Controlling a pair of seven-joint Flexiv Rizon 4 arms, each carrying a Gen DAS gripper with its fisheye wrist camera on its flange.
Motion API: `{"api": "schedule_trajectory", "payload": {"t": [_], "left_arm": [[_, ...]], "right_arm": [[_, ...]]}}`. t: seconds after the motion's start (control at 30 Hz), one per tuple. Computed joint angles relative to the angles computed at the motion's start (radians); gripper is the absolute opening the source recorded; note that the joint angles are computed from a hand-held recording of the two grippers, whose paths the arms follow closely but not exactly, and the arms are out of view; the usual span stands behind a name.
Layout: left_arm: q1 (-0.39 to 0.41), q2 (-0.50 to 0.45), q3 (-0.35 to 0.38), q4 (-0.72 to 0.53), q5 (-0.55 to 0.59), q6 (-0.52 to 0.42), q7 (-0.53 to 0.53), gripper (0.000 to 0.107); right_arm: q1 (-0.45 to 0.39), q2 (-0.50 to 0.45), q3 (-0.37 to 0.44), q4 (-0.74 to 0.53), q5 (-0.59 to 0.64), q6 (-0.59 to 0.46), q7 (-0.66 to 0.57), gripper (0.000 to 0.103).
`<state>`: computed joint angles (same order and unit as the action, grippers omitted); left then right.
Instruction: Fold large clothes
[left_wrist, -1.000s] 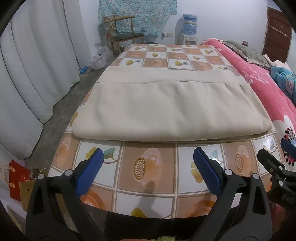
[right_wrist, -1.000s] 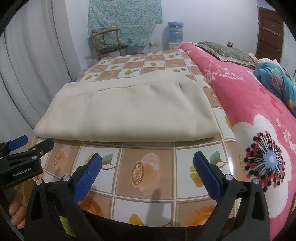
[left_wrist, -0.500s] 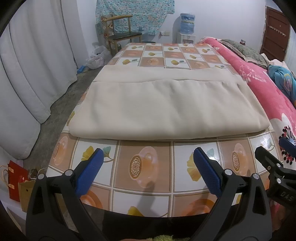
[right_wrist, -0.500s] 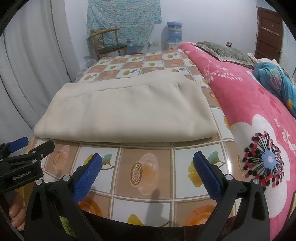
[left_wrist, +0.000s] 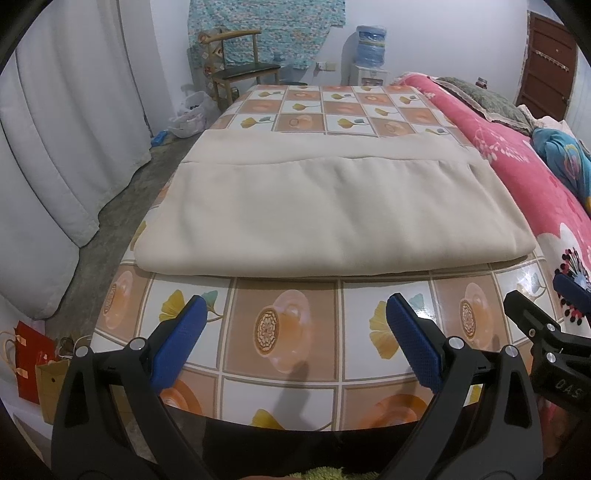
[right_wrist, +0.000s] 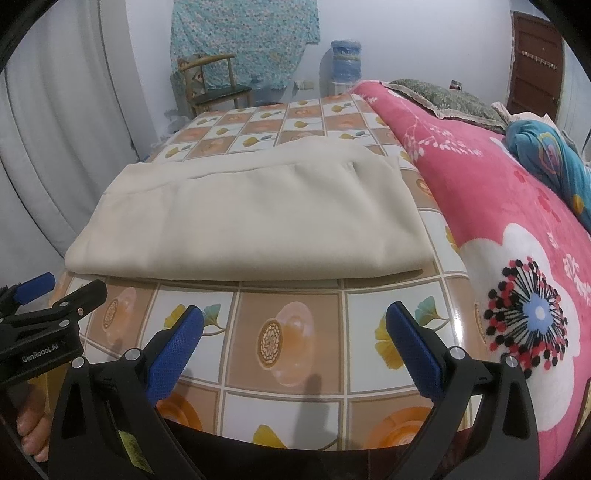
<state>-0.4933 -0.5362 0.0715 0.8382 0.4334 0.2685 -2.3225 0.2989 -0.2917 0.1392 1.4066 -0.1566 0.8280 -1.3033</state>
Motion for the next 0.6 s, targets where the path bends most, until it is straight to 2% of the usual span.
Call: {"api": "schedule_trajectory", "payload": {"t": [0.6], "left_arm": [[-0.005, -0.004, -0.002, -0.005, 0.0, 0.002, 0.004, 0.094]], "right_arm": [[0.005, -0.002, 0.0, 0.0, -0.005, -0.003, 0.0, 0.096]]}}
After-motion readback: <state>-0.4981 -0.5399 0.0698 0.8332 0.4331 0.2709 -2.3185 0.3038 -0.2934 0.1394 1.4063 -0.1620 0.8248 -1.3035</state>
